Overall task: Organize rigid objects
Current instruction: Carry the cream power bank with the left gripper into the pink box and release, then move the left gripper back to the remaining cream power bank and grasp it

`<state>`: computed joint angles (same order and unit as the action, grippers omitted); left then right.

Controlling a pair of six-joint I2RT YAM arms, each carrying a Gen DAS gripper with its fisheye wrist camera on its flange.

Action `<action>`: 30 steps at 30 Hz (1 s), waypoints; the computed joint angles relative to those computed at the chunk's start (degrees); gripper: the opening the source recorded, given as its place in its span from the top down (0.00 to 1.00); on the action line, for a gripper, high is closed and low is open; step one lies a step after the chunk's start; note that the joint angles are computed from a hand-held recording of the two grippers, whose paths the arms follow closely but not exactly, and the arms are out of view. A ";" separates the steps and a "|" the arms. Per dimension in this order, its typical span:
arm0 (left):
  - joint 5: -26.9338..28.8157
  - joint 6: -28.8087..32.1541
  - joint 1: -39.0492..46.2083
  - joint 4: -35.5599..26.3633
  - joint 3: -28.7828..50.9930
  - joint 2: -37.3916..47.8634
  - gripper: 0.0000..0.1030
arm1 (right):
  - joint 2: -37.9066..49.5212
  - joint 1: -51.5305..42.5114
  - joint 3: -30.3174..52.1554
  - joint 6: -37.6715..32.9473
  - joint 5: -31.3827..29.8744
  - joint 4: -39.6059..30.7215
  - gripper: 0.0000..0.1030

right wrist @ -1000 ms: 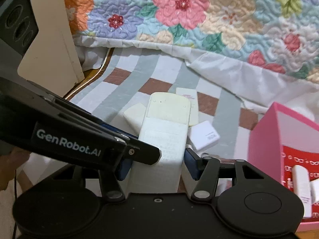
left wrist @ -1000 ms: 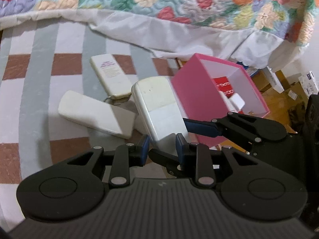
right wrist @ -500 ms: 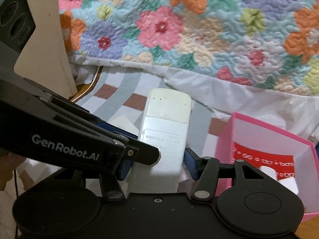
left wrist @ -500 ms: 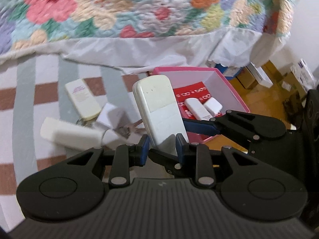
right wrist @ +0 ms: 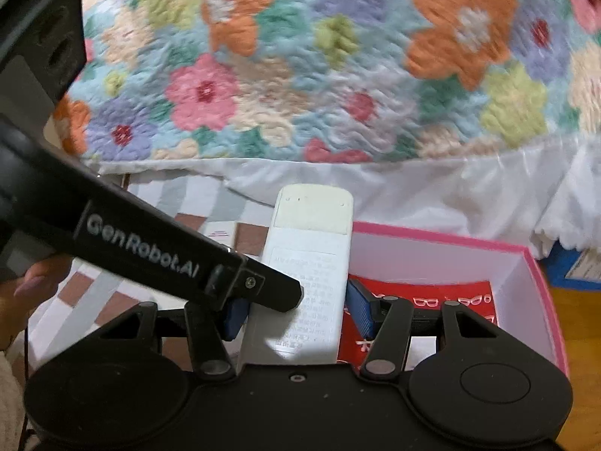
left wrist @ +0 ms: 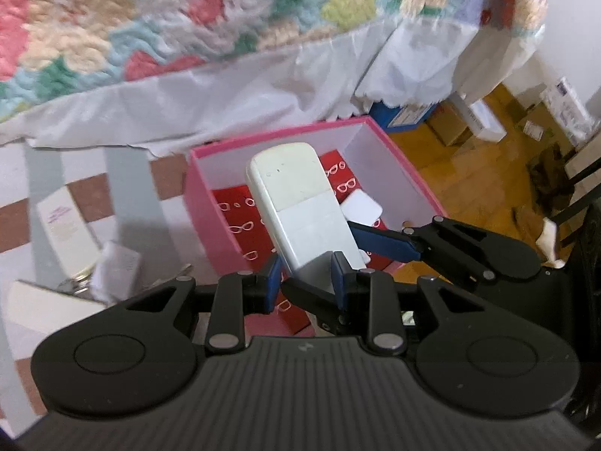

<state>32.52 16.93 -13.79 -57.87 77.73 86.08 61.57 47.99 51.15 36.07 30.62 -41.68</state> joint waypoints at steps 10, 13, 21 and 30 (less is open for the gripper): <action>-9.23 -8.90 -9.59 9.66 2.56 12.96 0.74 | 1.67 -19.69 -8.92 -8.22 -16.07 11.10 0.41; -9.72 -9.51 -10.01 8.77 3.40 15.52 0.74 | 3.39 -21.63 -8.93 -6.94 -19.56 10.07 0.40; -11.39 -5.48 -8.44 8.85 0.91 9.47 0.58 | 0.82 -14.83 -5.33 -3.69 -11.06 0.43 0.31; -8.32 9.41 5.22 -5.09 9.80 6.26 0.47 | 2.29 4.25 3.02 0.45 -3.81 -2.11 0.27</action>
